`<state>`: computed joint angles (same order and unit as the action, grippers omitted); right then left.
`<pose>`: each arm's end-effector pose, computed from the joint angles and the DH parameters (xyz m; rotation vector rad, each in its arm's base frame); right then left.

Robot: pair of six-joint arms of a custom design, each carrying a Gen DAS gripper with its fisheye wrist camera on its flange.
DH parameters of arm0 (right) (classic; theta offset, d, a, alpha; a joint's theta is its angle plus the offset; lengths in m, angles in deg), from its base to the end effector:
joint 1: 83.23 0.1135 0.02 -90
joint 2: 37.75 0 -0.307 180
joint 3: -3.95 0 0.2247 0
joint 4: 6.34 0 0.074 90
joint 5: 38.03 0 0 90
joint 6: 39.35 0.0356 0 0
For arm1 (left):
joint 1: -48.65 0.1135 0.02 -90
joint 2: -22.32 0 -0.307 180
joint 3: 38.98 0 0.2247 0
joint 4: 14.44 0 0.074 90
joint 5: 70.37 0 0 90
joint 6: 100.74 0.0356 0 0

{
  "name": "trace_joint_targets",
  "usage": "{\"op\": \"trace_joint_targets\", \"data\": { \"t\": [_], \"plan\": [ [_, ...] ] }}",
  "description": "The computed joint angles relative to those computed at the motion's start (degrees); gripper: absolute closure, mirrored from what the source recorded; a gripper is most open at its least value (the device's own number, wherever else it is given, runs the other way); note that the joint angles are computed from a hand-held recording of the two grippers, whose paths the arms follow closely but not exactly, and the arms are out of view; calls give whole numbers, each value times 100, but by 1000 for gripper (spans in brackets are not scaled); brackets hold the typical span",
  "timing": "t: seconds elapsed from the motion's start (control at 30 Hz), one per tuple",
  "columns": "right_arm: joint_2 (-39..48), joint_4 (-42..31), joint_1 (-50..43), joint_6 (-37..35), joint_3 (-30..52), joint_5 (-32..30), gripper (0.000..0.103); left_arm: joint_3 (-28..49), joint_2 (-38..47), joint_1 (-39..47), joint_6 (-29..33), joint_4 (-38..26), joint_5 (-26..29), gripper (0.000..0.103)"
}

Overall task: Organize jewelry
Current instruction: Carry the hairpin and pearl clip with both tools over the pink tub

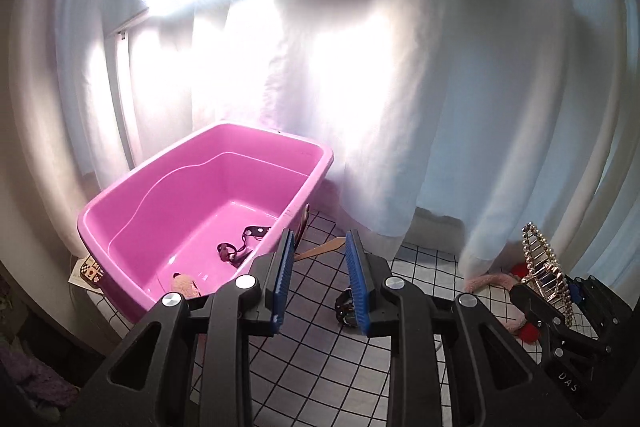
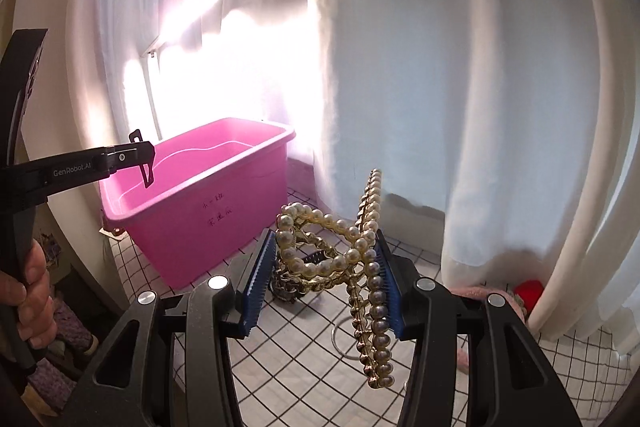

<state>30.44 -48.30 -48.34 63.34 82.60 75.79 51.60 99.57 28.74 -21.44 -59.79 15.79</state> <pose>0.1869 0.1128 0.3836 -0.1575 2.0639 0.0677 0.2488 -0.0876 0.4067 0.1320 2.1339 -0.2435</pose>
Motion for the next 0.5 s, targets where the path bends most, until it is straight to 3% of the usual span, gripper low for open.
{"op": "trace_joint_targets", "data": {
  "t": [0.23,0.5],
  "plan": [
    [1881,152,-264,-618,2083,-859,56,736,590,1514,628,-25,768,76],
    [4018,-824,-351,-826,5040,-1795,56,1625,1487,2528,820,-413,1226,76]
  ]
}}
